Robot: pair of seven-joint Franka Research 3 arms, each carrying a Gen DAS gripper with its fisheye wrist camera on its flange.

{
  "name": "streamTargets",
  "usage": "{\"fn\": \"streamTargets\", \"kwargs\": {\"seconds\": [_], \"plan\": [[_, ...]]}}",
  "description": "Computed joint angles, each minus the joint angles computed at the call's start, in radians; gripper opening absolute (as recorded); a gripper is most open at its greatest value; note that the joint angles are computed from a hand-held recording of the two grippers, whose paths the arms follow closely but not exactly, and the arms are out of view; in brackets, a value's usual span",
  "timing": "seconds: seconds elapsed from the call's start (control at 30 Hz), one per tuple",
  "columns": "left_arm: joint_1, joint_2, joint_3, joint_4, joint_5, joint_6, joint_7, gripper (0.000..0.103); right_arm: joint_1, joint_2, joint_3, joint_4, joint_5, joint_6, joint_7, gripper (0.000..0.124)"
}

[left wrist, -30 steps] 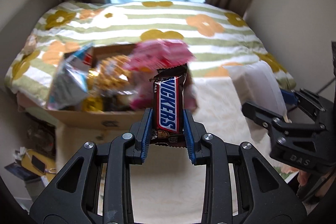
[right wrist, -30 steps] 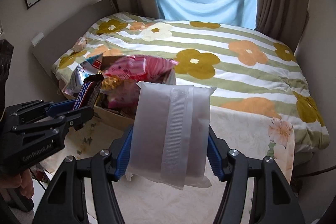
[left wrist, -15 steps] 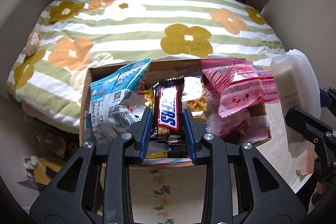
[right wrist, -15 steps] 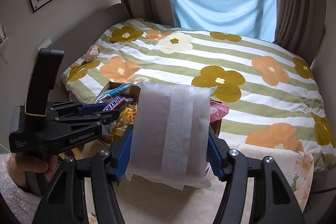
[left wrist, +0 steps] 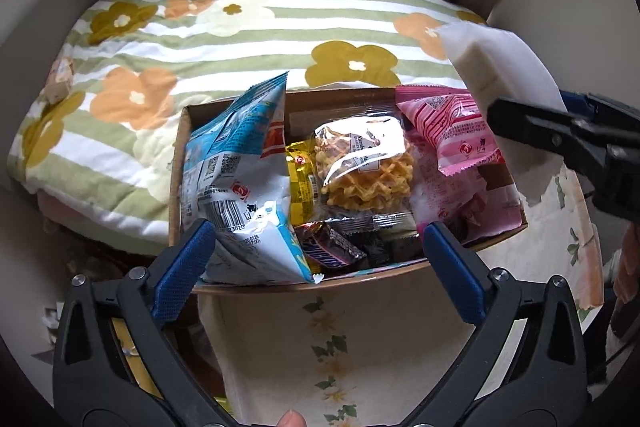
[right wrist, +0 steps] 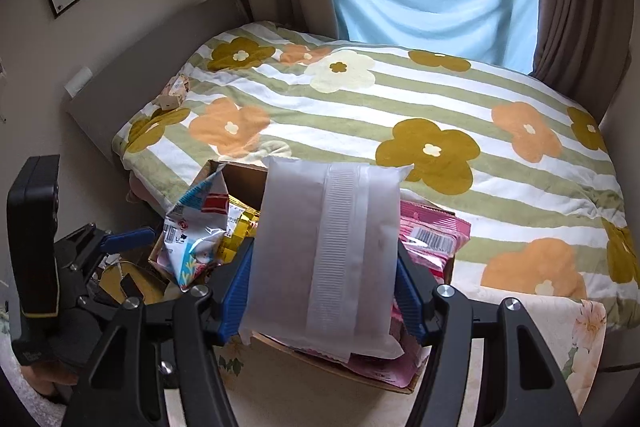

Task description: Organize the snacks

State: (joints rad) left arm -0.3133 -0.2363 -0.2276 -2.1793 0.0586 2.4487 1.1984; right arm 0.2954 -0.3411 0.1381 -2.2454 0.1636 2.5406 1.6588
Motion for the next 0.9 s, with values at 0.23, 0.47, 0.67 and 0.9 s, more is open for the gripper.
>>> {"fn": "streamTargets", "kwargs": {"seconds": [0.23, 0.47, 0.67, 0.9], "plan": [[-0.005, -0.046, -0.004, -0.03, 0.01, -0.027, -0.004, 0.103, 0.046, 0.119, -0.015, 0.125, 0.068, -0.05, -0.078, 0.061], [-0.022, -0.064, -0.009, -0.065, 0.012, -0.036, -0.015, 0.103, 0.038, 0.072, -0.007, 0.057, 0.068, 0.002, -0.032, 0.079], [-0.038, -0.062, -0.024, -0.065, 0.02, -0.04, -0.033, 0.103, 0.014, -0.021, -0.001, -0.031, 0.038, -0.011, 0.02, 0.079], [-0.054, -0.121, -0.06, -0.069, 0.073, -0.066, -0.115, 0.103, -0.015, -0.186, 0.001, -0.124, 0.018, -0.052, 0.053, 0.079]]}}
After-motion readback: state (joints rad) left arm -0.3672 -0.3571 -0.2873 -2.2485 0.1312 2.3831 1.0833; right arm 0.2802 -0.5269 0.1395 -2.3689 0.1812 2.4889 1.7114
